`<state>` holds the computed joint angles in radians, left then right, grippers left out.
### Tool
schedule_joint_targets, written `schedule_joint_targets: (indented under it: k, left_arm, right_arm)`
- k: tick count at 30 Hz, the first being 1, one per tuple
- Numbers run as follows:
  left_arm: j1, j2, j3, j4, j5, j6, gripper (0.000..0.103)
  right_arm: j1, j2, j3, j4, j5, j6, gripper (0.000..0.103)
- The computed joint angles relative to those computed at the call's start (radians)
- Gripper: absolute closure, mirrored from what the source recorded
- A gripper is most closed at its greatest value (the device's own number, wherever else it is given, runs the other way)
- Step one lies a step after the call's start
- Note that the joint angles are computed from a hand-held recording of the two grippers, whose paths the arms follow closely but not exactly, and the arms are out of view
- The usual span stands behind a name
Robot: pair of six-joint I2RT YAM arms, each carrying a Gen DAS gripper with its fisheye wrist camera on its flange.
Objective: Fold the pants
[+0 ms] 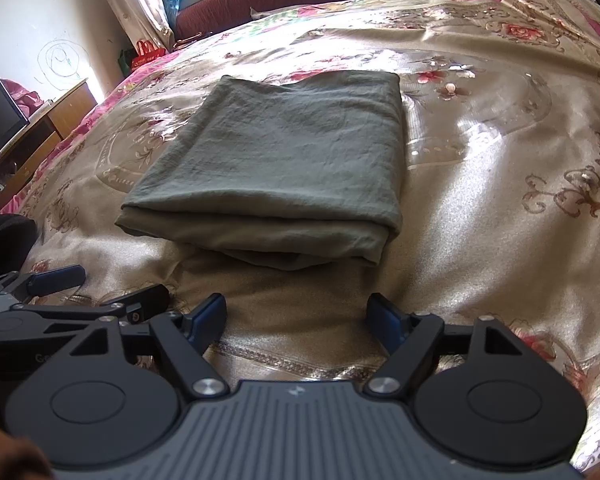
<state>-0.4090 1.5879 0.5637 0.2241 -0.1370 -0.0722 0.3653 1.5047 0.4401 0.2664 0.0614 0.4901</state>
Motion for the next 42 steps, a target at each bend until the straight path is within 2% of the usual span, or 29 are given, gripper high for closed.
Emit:
schedule_joint_targets:
  k: [8,42]
  left_arm:
    - [0.010,0.007,0.007,-0.003,0.009,-0.007,0.000]
    - [0.008,0.011,0.008,0.000,0.006,-0.012,0.000]
  right_arm:
    - [-0.002,0.013,0.002,0.013,-0.012,-0.008,0.019]
    - [-0.001,0.017,0.003,0.017,-0.013,-0.008,0.018]
